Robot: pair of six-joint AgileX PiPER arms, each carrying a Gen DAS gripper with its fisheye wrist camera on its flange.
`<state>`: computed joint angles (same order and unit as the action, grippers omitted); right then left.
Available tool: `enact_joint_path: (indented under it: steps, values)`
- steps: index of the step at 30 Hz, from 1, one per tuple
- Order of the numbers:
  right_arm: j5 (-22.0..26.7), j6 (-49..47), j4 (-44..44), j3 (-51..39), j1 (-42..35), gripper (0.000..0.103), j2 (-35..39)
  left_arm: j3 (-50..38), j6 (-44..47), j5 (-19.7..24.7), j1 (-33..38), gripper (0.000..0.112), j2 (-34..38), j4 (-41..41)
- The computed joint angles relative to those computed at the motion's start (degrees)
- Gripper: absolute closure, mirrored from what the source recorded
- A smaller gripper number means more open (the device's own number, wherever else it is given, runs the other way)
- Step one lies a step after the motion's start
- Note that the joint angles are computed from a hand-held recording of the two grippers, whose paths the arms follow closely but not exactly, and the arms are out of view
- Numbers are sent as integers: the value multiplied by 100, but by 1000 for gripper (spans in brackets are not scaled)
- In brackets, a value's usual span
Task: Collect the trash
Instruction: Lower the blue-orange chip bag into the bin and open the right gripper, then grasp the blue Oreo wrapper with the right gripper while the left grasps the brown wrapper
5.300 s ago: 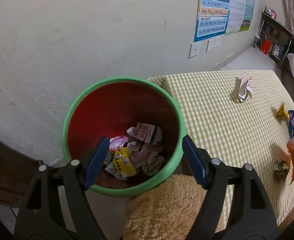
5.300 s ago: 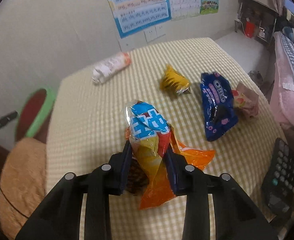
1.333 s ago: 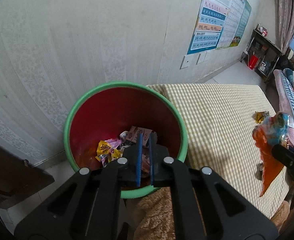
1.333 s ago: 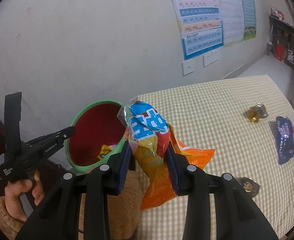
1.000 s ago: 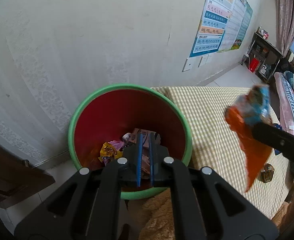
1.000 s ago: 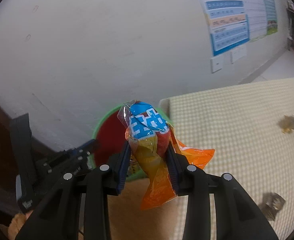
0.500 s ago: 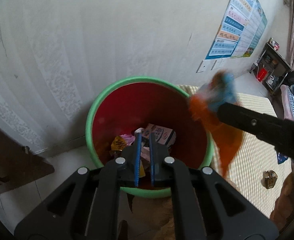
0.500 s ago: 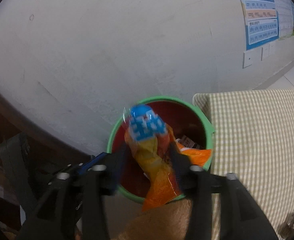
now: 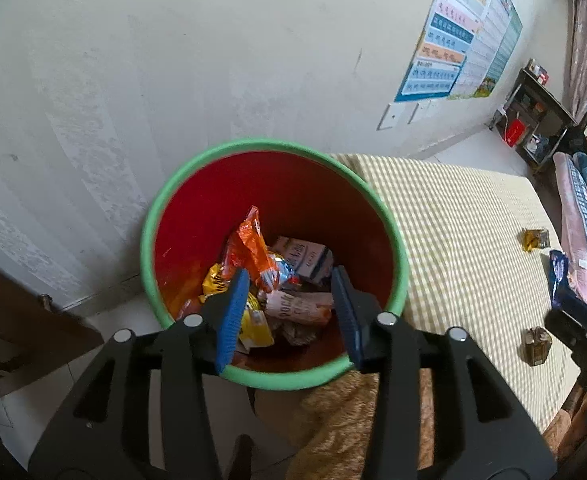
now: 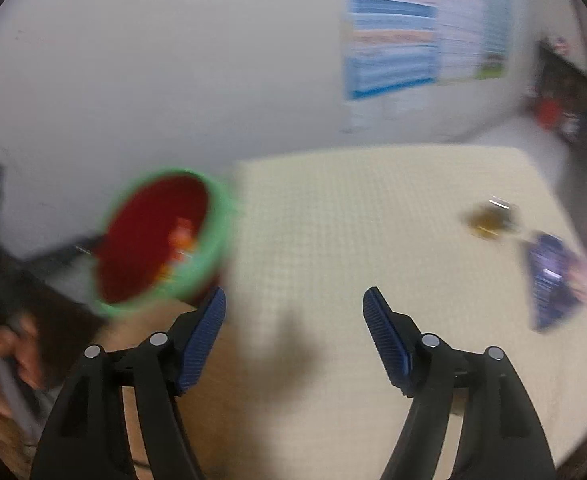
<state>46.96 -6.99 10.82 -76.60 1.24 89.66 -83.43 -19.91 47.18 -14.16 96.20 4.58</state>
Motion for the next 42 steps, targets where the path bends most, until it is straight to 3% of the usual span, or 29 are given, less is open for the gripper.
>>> enact_joint_path:
  steps: [3,9,17,30,36,42]
  values:
    - [-159,-129,-186,645,-689,33,-277,-22,-127,20,-161,65,-8,90]
    - [-228,-889,709,1319,-2117,33,-529,-283,-407,220,-503,65,186,345]
    - [-286,-1343,1079,1555,-2406,33,-478,-479,-687,445,-899,60,290,647]
    - [-113,-1994,1854,1551,-3979,33,-470,-1282,-739,834,-1830,58,861,825]
    - [-221,-2082,2146,885,-4046,33,183,-1609,-659,1035,-2234,56,1223,794]
    - [57,-1445,2050,-678,-3996,36,1676,-1751,-860,1123,-2491,52,1304,918]
